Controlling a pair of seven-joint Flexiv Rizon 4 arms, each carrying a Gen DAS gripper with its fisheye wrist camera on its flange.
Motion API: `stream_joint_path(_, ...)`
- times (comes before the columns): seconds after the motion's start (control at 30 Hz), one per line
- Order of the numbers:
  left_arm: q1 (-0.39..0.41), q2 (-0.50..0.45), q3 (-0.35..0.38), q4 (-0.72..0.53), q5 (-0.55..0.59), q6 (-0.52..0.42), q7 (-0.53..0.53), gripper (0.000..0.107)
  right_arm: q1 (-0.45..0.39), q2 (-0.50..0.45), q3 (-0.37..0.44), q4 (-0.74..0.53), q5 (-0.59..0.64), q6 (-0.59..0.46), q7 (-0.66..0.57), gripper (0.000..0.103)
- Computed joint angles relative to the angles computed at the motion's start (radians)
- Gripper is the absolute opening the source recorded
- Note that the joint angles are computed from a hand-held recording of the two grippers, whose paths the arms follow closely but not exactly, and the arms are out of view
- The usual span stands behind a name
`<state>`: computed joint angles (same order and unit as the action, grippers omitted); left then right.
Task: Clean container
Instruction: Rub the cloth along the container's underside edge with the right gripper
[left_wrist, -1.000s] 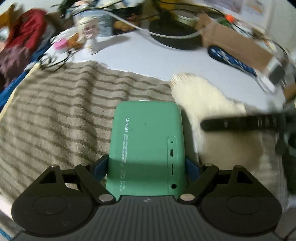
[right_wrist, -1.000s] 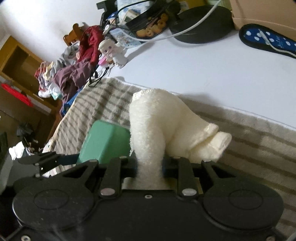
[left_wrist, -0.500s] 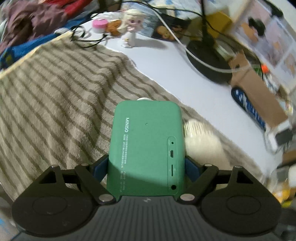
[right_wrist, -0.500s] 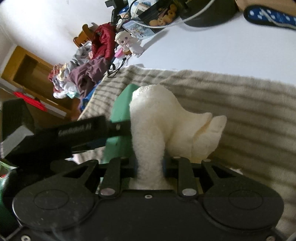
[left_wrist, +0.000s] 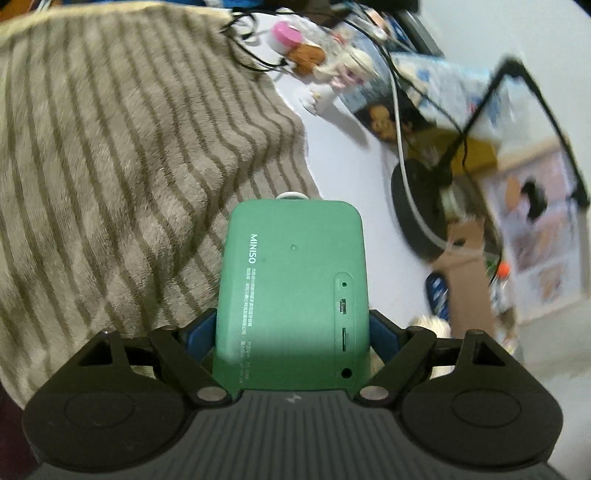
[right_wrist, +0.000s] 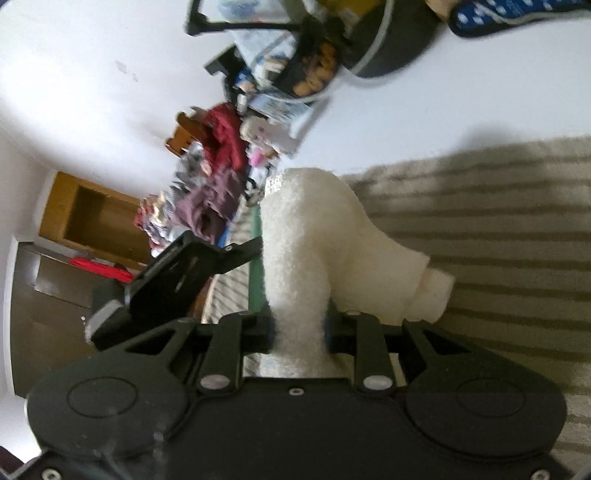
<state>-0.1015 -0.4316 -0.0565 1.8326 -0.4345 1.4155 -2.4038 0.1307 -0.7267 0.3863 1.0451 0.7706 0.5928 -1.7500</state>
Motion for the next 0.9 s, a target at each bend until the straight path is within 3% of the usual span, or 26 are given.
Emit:
stream_joint_path(0.23,0.158,-0.012,-0.241,0.078,-0.217,0.200,0.050,0.084,0.059,0.053,-0.001,0.041,-0.055,0.130,-0.179,0.022)
stream_joint_path(0.37,0.259,-0.023,-0.381,0.113,-0.263,0.297,0.016,0.084,0.098,0.076,0.010,0.069,-0.112,0.218,-0.345,0.022)
stream_joint_path(0.5,0.384,-0.040,-0.532,0.161,-0.242,0.394,-0.078,0.084,0.141,0.100,0.015,0.120,-0.197,0.316,-0.545,0.022)
stream_joint_path(0.63,0.470,-0.068,-0.631,0.190,-0.188,0.474,-0.195,0.084,0.147,0.118,0.049,0.179,-0.249,0.409,-0.766,0.022)
stream_joint_path(0.73,0.512,-0.092,-0.674,0.205,-0.136,0.524,-0.277,0.084,0.136,0.117,0.075,0.194,-0.262,0.432,-0.891,0.022)
stream_joint_path(0.9,0.557,-0.122,-0.708,0.219,-0.050,0.580,-0.401,0.084,0.123,0.119,0.091,0.188,-0.268,0.404,-0.987,0.022)
